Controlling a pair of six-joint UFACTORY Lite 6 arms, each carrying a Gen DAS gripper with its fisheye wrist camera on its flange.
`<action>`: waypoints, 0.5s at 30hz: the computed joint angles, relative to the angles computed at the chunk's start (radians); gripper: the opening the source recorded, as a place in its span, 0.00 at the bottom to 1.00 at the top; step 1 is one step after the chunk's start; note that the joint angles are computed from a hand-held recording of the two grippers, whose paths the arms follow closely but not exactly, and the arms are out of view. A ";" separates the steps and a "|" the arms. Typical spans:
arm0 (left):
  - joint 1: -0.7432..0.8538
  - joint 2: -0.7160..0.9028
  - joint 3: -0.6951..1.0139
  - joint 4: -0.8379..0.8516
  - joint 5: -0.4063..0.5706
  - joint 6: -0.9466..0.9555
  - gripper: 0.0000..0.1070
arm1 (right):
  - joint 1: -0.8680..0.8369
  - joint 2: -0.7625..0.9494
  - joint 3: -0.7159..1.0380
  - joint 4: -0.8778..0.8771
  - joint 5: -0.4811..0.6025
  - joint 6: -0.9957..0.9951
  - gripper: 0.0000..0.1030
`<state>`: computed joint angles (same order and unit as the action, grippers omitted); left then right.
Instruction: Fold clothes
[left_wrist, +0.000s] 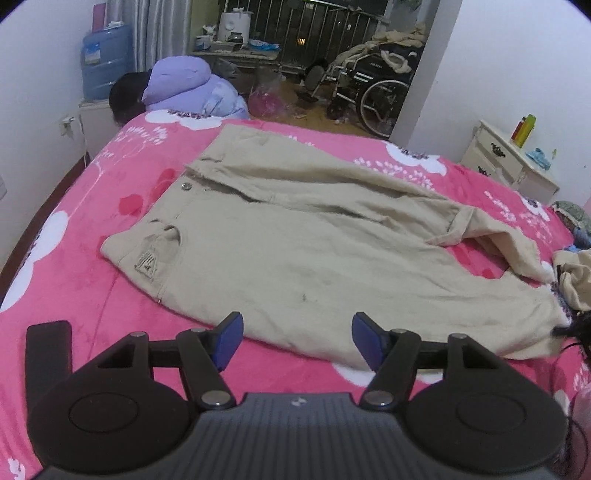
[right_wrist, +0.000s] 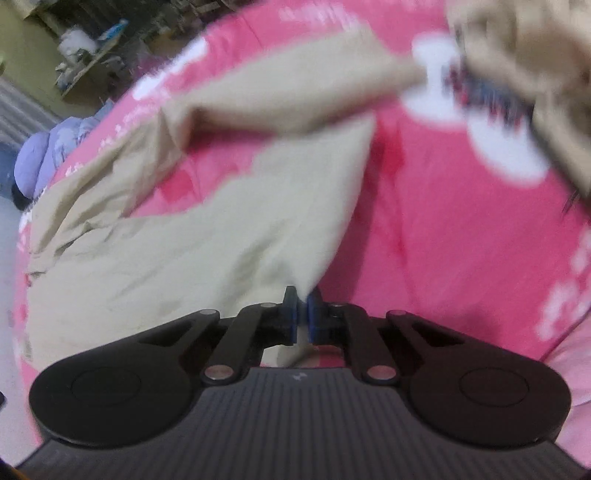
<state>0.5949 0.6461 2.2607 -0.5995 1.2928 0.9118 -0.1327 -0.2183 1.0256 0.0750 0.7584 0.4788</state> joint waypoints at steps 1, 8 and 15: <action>0.000 -0.001 -0.009 0.000 0.000 0.005 0.61 | 0.071 0.008 0.041 -0.087 0.013 0.042 0.03; -0.041 -0.080 -0.159 0.010 -0.038 0.040 0.61 | 0.548 0.292 0.277 -0.435 -0.082 0.106 0.03; -0.156 -0.115 -0.277 0.020 -0.076 -0.023 0.61 | 0.773 0.539 0.358 -0.370 -0.175 -0.127 0.13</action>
<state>0.4385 0.5314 1.9835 -0.5799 1.2164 0.8885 0.6399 0.3203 1.3838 -0.2952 0.5829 0.3521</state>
